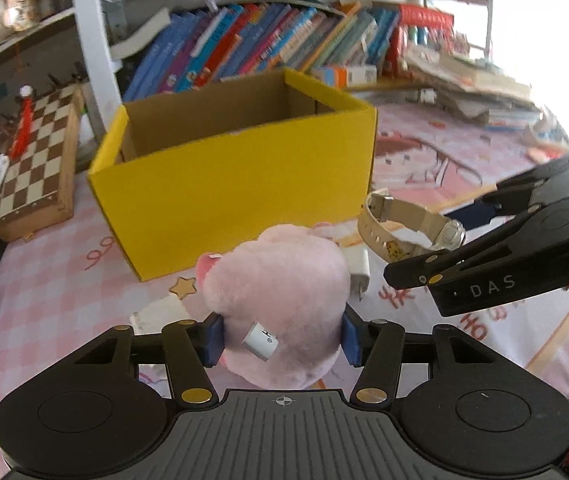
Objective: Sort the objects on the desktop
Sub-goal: 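Carry the plush pig and white watch into the yellow box and release both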
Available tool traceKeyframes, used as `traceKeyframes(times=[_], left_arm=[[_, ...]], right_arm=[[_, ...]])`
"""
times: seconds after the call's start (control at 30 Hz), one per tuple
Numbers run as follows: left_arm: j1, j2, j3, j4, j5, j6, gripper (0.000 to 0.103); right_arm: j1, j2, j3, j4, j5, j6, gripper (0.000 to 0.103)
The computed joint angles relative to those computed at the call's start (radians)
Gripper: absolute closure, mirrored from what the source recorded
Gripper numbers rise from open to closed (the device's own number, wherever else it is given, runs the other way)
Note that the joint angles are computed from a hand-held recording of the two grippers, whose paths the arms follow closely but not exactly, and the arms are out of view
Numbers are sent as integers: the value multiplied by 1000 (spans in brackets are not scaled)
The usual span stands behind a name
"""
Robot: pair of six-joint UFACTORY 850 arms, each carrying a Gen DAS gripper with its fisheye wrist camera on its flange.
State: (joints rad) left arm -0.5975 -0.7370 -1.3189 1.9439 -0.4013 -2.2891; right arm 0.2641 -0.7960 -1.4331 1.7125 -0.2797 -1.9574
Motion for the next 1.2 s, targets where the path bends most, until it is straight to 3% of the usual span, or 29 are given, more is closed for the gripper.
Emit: traceKeyframes(times=[0.33, 0.77, 1.2], left_arm=[[-5, 65, 65, 109, -71, -164, 49], [-14, 88, 93, 166, -79, -196, 49], [-6, 134, 121, 265, -143, -242, 49]], right_arm=[[-6, 47, 46, 80, -28, -89, 41], [2, 85, 94, 137, -20, -137, 41], [7, 118, 90, 274, -56, -280, 41]])
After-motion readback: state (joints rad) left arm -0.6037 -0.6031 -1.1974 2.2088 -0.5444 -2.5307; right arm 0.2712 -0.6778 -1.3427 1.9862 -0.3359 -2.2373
